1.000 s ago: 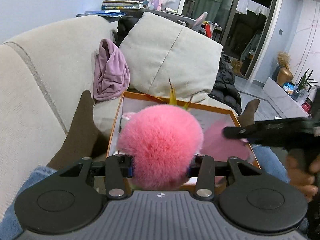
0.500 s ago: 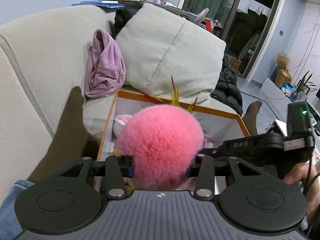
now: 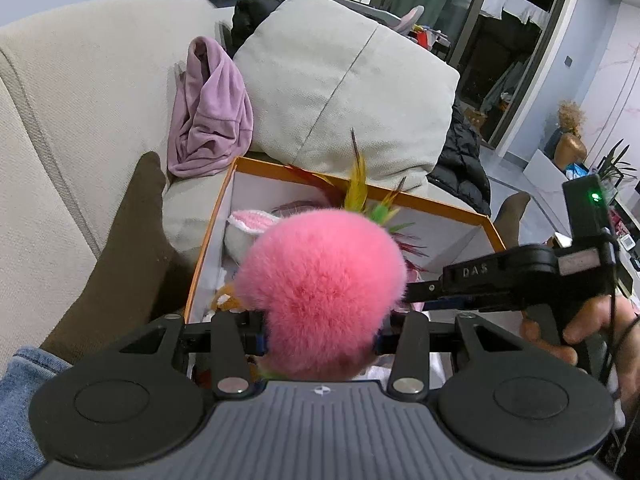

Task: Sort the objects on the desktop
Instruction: 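Open the right tool to release the pink case while the left tool holds the pompom above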

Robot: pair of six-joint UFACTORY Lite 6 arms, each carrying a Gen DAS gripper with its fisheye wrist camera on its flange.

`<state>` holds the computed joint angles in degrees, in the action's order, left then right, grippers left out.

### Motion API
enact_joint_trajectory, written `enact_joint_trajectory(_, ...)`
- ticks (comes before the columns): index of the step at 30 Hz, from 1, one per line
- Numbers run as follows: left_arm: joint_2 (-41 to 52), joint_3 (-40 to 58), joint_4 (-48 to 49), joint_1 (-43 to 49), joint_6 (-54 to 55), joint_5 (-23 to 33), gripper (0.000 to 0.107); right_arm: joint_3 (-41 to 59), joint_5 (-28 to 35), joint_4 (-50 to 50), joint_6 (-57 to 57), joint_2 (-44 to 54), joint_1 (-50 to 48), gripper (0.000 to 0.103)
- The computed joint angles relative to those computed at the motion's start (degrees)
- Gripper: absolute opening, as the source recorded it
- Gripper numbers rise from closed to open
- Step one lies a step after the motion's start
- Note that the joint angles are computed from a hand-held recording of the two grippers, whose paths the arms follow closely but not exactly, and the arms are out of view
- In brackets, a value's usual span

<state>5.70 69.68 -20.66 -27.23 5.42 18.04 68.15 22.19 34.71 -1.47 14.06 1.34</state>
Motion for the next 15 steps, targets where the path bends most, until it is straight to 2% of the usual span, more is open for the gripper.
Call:
enact_joint_trajectory(4,-0.4,-0.3,0.9,0.0,-1.2,-0.2,0.049,-0.6,-0.2,-1.4,1.6,-1.2,-0.7,0.017)
enact_joint_trajectory(6,-0.4,-0.3,0.4,0.1,-0.6,-0.2,0.049,0.8,0.0,-7.2,6.7,-0.6,-0.2,0.017)
enact_joint_trajectory(11,-0.7,-0.6,-0.4,-0.3,0.5,-0.1,0.049,10.0,2.7,-21.4,18.5,6.6,1.2,0.018)
enact_joint_trajectory(15,-0.7,-0.6,-0.2,-0.7,0.5,0.2,0.049,16.2,5.4,-24.2,19.4,11.8,0.7,0.021)
